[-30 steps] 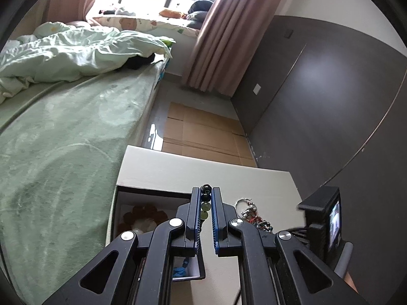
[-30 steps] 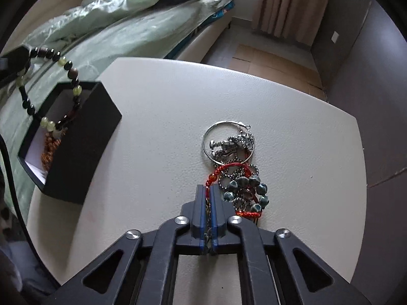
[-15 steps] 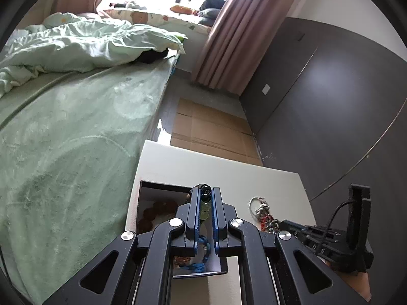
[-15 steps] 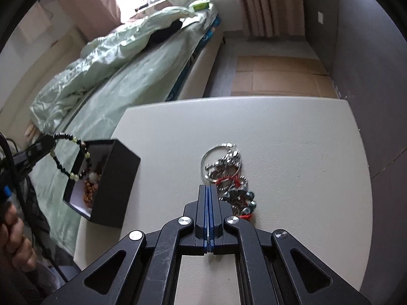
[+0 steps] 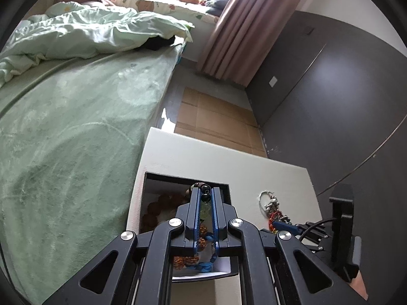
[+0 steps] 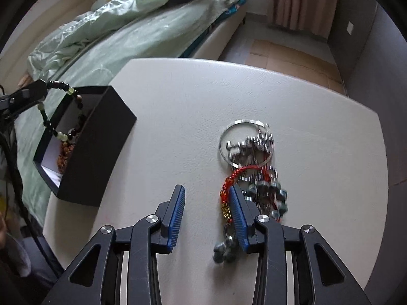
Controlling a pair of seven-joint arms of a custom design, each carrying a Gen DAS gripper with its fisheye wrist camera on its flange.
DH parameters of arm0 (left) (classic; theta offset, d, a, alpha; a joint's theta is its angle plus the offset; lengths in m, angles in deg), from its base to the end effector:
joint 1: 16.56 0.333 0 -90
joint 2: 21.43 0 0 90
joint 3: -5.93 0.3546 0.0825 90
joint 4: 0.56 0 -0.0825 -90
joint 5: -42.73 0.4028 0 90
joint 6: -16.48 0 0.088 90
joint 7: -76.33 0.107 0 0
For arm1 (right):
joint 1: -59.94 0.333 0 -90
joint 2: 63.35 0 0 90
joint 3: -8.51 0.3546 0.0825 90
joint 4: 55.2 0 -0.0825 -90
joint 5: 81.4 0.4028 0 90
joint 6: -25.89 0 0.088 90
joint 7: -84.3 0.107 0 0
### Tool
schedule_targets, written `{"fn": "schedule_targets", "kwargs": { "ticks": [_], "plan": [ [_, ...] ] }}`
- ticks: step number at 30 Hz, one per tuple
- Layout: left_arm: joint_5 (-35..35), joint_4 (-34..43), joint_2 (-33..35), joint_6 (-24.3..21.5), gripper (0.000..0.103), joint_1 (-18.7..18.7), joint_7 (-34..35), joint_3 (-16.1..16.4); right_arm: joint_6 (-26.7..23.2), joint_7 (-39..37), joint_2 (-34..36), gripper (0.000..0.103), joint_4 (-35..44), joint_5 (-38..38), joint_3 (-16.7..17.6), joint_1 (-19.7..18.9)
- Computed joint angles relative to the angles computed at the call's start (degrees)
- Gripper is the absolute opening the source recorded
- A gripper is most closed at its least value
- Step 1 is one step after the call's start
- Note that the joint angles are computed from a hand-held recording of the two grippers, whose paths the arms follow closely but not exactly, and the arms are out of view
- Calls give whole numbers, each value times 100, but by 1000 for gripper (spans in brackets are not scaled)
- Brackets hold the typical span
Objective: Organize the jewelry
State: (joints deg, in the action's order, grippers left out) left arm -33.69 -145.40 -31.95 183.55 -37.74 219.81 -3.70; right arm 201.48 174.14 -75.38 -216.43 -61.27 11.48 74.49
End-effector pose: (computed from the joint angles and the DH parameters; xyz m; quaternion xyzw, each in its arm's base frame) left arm 0.4264 -0.1851 0.3987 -0.5745 0.7302 -0.3686 0.0299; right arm 0.3956 0.0957 0.3342 -0.6762 0.6997 -0.0953 0.2099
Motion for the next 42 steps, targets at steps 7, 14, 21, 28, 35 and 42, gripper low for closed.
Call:
{"fn": "schedule_targets", "kwargs": {
  "ticks": [7,14,21,28,35,42],
  "plan": [
    [181,-65,-64,-78,9,41,-249,59,-255,665,-122,12,-46,-838,520,-689],
    [138,-88,-127,-130,9,-8,-204,107,-232,430,-325,9,-209,-473,-13,-69],
    [-144,-105,-237,-95,68,-28,13,141,422,-874,-876,8,-386,1274,-1566,1705],
    [-372,-109,-332,-29,71,62,180,112,1249,-1126,-1571,9,-542,1687,-2883,3172],
    [-554,-95,-353,3,71,159,283,135,2059,-617,-1928,9,-536,1023,-3800,4307],
    [-730,-116,-369,41,71,292,361,132,2523,13,-1871,9,-287,128,-4780,5431]
  ]
}}
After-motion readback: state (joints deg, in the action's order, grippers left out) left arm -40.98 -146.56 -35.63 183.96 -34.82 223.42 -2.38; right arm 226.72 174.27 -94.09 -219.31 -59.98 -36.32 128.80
